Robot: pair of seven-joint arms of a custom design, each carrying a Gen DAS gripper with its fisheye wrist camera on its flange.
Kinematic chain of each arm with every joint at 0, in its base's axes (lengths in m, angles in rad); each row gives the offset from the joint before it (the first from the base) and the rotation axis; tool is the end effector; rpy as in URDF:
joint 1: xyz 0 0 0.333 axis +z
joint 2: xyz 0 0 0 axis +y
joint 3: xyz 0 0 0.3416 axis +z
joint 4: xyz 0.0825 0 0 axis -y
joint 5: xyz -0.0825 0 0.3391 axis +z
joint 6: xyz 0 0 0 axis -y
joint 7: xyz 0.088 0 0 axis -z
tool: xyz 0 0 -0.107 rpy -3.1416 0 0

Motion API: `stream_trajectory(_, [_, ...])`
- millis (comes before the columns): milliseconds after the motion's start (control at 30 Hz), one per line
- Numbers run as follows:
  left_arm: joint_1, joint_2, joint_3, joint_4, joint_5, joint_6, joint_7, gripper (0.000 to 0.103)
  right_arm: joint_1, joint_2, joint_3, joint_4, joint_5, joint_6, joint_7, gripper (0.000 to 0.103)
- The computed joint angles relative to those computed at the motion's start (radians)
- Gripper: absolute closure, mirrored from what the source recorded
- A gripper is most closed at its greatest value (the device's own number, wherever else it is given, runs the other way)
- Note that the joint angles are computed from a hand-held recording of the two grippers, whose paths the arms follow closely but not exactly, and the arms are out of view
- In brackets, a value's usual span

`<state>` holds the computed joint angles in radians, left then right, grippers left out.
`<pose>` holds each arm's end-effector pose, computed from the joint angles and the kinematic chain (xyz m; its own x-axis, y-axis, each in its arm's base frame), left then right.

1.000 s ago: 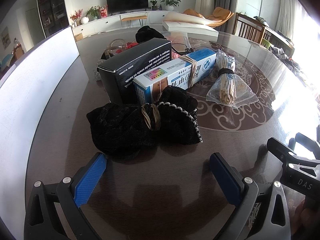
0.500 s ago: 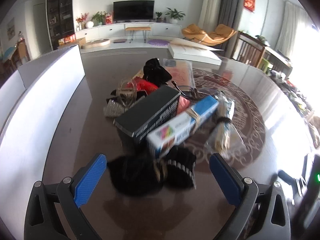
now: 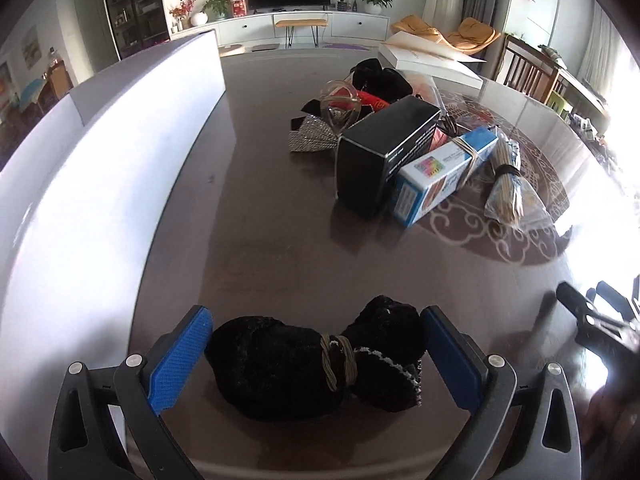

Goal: Organize objects
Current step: 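Grasp the black velvet pouch with the left tool while the right tool grasps the bagged wooden sticks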

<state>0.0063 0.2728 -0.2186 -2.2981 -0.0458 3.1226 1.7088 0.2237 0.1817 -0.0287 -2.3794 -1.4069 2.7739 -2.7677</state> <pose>0.5444 -0.1074 0.3571 -0.2793 -0.9601 0.0102 -0.8147 0.2314 -0.5317 0.4585 0.1346 0.3095 -0.4370 -0.8994 0.0085 -0.7313 0.3497 -0.5856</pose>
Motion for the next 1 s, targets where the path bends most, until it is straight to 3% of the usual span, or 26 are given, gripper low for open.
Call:
stream_trajectory(200, [0.188,-0.027,-0.195,-0.057,-0.167,-0.039,0.119,0.0,0.0,0.0,0.0,0.0,0.0,0.0,0.0,0.0])
stream_trajectory(267, [0.265,-0.01,-0.293,-0.053,-0.274,-0.058,0.223,0.0,0.001,0.002,0.0,0.002,0.0,0.0,0.001,0.0])
stream_trajectory(333, [0.278,0.023,-0.325,-0.033,-0.315,-0.045,0.282,0.0,0.001,0.001,0.0,0.001,0.0,0.0,0.001,0.0])
stream_trajectory(400, [0.373,0.063,-0.448,-0.017,-0.386,-0.02,0.397,0.0,0.001,0.002,0.0,0.002,0.0,0.0,0.0,0.0])
stream_trajectory(533, [0.539,0.092,-0.625,0.031,-0.47,-0.193,0.621,0.0,0.0,0.002,0.0,0.002,-0.001,0.001,0.001,0.0])
stream_trajectory(600, [0.539,0.057,-0.62,0.0,-0.494,-0.193,0.662,0.0,0.0,0.003,-0.001,0.004,-0.001,0.001,0.001,0.0])
stream_trajectory(667, [0.487,0.004,-0.558,-0.058,-0.503,-0.129,0.633,0.0,0.001,0.003,-0.001,0.003,-0.001,0.001,0.002,0.0])
stream_trajectory(767, [0.598,-0.032,-0.657,-0.09,-0.712,-0.146,0.767,0.0,0.001,0.003,-0.001,0.003,-0.001,0.0,0.001,0.0])
stream_trajectory(833, [0.617,-0.034,-0.698,-0.09,-0.813,-0.088,0.864,0.0,0.001,0.003,-0.001,0.003,-0.001,0.0,0.001,0.0])
stream_trajectory(867, [0.608,-0.028,-0.708,-0.085,-0.834,-0.048,0.914,0.0,0.001,0.003,-0.001,0.003,-0.001,0.0,0.001,0.0])
stream_trajectory(900, [0.578,-0.025,-0.684,-0.075,-0.815,-0.036,0.93,0.0,0.001,0.003,-0.001,0.003,0.0,0.0,0.002,0.0])
stream_trajectory(1000, [0.504,0.001,-0.65,-0.028,-0.757,-0.048,1.026,0.0,0.002,0.003,-0.001,0.003,0.001,0.0,0.001,0.0])
